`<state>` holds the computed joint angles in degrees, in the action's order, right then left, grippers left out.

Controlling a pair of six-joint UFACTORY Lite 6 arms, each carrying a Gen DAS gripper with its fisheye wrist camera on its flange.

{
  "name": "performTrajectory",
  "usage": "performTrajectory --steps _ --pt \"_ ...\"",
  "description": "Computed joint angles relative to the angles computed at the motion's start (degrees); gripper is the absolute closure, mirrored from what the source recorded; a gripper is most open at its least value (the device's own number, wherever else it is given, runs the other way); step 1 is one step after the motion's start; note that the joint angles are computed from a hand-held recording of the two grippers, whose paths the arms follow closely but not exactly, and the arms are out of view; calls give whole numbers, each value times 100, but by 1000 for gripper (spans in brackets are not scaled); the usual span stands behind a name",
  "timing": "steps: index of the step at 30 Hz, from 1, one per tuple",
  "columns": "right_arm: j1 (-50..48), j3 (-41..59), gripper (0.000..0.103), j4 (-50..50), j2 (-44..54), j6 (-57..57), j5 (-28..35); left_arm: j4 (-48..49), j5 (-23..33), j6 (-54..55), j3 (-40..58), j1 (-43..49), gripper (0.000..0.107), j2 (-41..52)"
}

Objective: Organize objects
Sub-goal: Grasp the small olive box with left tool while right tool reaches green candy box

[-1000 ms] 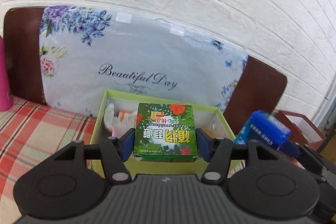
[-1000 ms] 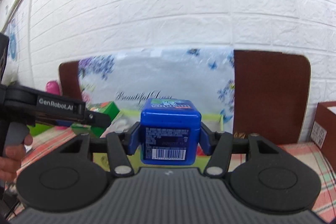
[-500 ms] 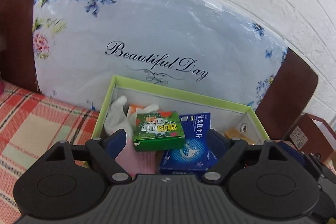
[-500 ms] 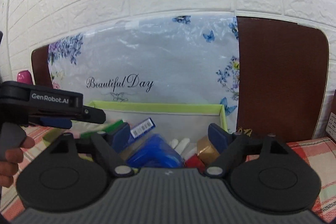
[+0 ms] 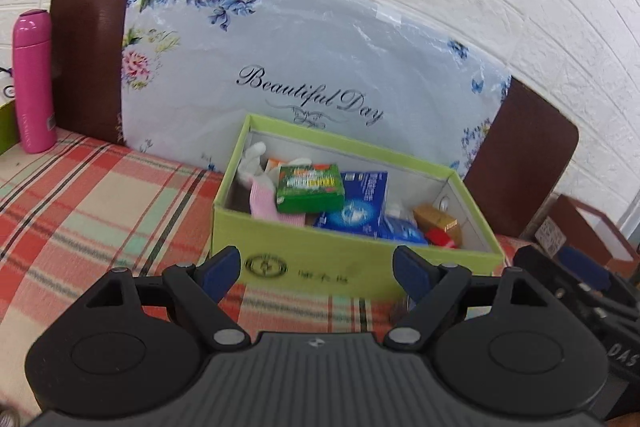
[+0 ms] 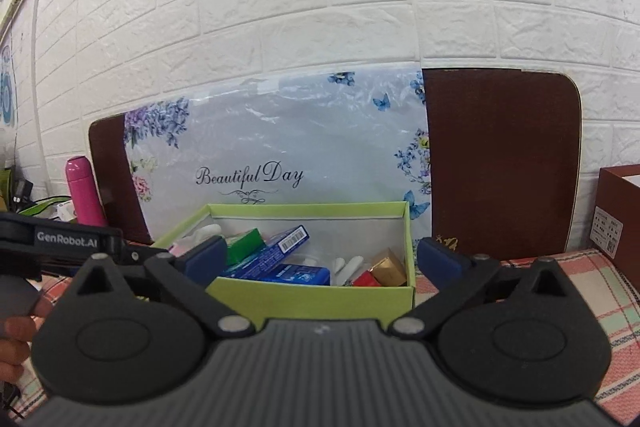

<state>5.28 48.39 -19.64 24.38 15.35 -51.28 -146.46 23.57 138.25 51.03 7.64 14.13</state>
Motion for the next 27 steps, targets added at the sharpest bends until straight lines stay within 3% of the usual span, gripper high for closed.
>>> performTrajectory --steps 6,9,14,21,27 --pt "-368 -1020 0 -1314 -1298 722 633 -1234 -352 1349 -1091 -274 21 -920" --pt "-459 -1582 0 -1611 -1949 796 862 -970 -325 1056 -1557 -216 21 -1287" --pt "-889 -2391 0 -2483 -2708 1365 742 -839 -154 882 -2309 -149 21 -1810" --pt "-1050 -2944 0 -2483 -2570 834 732 -1193 204 1242 -2650 -178 21 -1444" --pt "-936 -2859 0 -2055 -1919 620 682 -1629 355 1592 -2061 -454 21 -659"
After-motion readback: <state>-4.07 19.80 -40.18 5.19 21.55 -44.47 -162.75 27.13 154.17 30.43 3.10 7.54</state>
